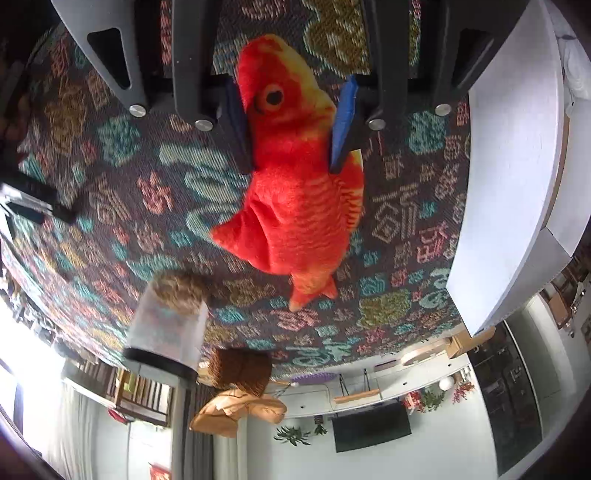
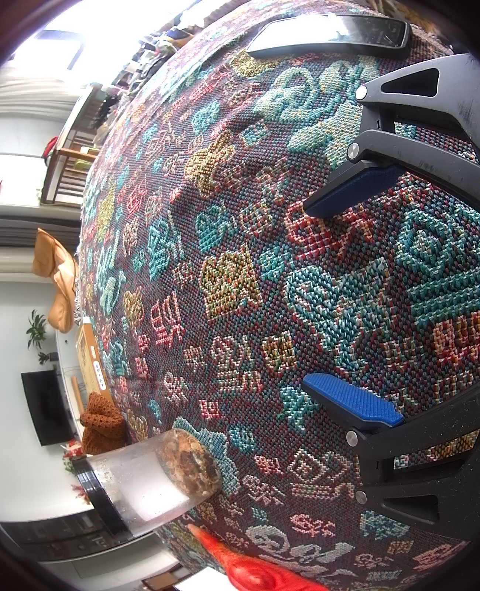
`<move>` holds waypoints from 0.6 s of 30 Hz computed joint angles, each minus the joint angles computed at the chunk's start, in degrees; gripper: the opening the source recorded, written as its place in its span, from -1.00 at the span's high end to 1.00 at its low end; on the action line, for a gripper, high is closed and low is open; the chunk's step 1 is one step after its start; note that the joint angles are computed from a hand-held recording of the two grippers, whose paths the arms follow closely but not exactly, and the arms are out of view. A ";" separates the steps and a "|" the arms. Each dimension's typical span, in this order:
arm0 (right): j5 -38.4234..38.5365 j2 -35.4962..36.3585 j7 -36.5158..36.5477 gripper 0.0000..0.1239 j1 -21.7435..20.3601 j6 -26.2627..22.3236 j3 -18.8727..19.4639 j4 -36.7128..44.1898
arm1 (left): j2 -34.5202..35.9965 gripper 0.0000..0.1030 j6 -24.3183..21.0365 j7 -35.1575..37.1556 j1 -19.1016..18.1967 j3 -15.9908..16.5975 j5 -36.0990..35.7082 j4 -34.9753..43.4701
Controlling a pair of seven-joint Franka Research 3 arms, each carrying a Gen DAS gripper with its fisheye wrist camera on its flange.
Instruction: Organize soft objects
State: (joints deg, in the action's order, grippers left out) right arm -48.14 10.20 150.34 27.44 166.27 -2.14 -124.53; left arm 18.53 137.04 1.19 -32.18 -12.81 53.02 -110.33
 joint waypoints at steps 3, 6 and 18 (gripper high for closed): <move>-0.02 -0.03 0.04 -0.43 0.03 -0.02 0.00 -0.03 | -0.57 -0.80 2.15 0.20 -0.69 -0.88 -0.09 -1.29; -0.02 -0.03 0.04 -0.43 0.02 -0.01 0.00 -0.03 | -0.42 -0.84 3.13 0.06 -1.82 -1.19 1.66 -0.49; 0.06 -0.03 -0.02 -0.43 0.04 0.02 -0.03 -0.03 | 2.44 -0.85 1.38 -4.13 -2.70 0.94 2.46 4.05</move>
